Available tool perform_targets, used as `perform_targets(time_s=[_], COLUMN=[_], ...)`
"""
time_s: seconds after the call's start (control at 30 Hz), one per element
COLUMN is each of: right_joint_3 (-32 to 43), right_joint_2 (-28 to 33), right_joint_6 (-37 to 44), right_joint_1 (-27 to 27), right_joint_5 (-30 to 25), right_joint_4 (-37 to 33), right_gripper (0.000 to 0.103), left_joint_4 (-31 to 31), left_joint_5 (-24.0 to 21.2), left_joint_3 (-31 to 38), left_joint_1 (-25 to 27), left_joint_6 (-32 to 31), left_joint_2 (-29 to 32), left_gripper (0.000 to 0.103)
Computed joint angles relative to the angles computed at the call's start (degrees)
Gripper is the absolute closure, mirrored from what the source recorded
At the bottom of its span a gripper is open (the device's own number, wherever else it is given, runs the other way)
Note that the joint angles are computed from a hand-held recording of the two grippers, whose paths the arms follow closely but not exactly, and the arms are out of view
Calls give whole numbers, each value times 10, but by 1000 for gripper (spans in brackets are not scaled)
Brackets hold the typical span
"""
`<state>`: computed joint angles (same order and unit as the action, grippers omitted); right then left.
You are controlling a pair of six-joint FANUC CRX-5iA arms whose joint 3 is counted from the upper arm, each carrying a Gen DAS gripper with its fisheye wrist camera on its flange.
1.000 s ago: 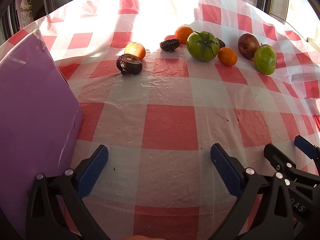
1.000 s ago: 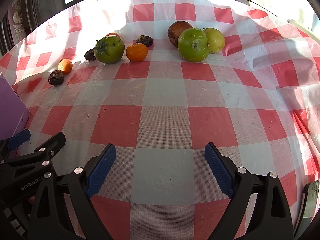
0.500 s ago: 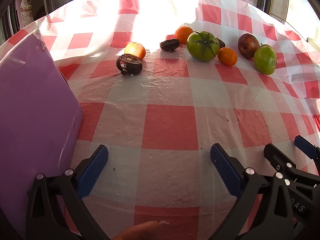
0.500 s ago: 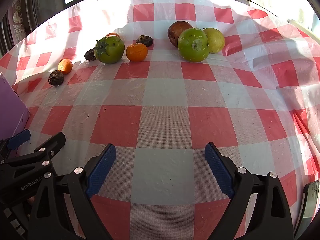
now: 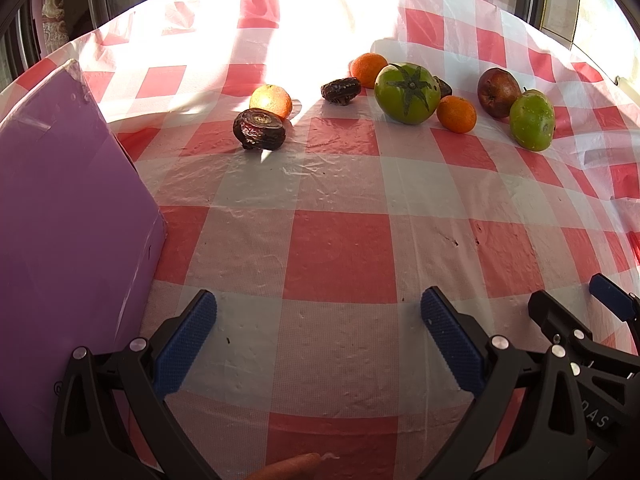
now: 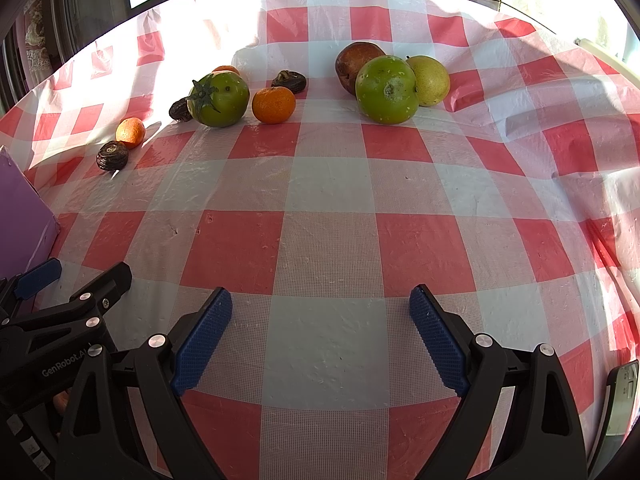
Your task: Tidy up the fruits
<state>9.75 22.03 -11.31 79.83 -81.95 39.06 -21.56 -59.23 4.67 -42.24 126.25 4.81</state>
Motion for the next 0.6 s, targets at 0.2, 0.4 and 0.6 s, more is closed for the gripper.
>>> perform_targets(time_s=[0.2,0.4,0.6], right_joint_3=[1,2,4], right_joint_2=[0,1,2], right_joint_6=[0,1,1], right_joint_1=[0,0,0], right_joint_5=[0,-1,-2], right_joint_4=[0,0,0], right_gripper=[15,15,16], left_joint_4=[0,0,-5], left_joint_5=[0,0,-6], left_joint_3=[0,0,5], left_joint_1=[0,0,-3], left_joint_6=[0,0,12], left_joint_2=[0,0,3], left_gripper=[1,1,1])
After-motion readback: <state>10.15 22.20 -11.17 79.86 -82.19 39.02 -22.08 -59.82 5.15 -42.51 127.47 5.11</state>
